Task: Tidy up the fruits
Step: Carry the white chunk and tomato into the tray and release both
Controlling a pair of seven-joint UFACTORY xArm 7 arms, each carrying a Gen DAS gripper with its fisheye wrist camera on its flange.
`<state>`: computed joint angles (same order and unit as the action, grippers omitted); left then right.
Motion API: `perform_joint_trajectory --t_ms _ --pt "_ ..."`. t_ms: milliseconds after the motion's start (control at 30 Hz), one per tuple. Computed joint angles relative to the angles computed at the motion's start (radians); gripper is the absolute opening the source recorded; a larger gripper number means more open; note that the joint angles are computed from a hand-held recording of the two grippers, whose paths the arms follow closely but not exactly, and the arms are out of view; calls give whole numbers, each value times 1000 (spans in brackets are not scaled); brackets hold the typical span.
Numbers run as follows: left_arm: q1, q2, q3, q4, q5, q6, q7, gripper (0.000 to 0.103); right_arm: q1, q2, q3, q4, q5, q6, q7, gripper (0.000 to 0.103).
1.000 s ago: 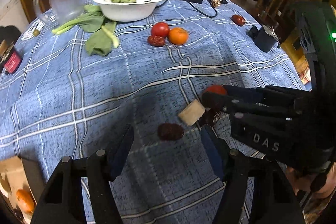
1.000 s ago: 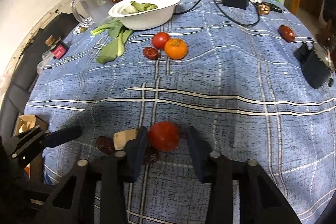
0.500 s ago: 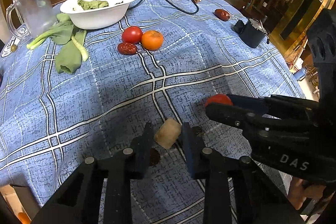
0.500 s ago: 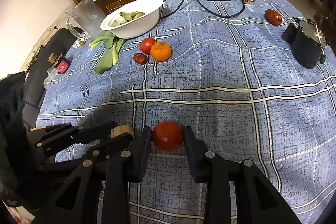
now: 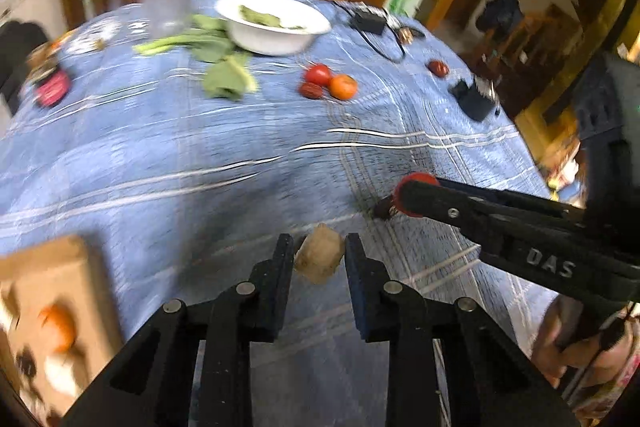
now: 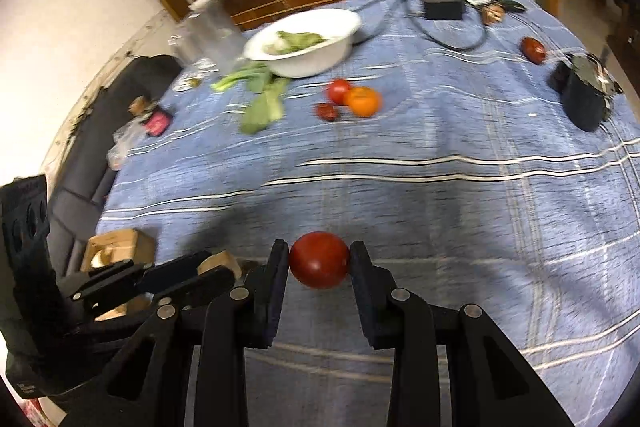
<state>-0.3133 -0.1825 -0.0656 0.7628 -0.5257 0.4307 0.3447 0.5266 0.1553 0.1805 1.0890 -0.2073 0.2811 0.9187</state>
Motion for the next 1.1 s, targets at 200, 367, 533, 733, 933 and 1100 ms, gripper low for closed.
perform_joint_trajectory --t_ms 200,367,533,733,933,1100 --pt "92 -287 90 -188 52 62 -43 25 89 100 45 175 -1 28 -28 34" --pt "243 -421 159 -282 191 121 -110 25 196 255 73 397 20 102 -117 34" --pt "344 -403 183 -307 299 131 -129 25 307 414 59 620 36 216 -201 35" --pt "357 -325 181 -310 356 95 -97 26 420 564 -17 848 3 375 -227 35" --pt "343 -282 186 -303 341 84 -65 26 452 654 -47 969 2 475 -217 35" --pt "337 -259 198 -286 311 81 -37 26 463 665 -61 983 -4 493 -216 35"
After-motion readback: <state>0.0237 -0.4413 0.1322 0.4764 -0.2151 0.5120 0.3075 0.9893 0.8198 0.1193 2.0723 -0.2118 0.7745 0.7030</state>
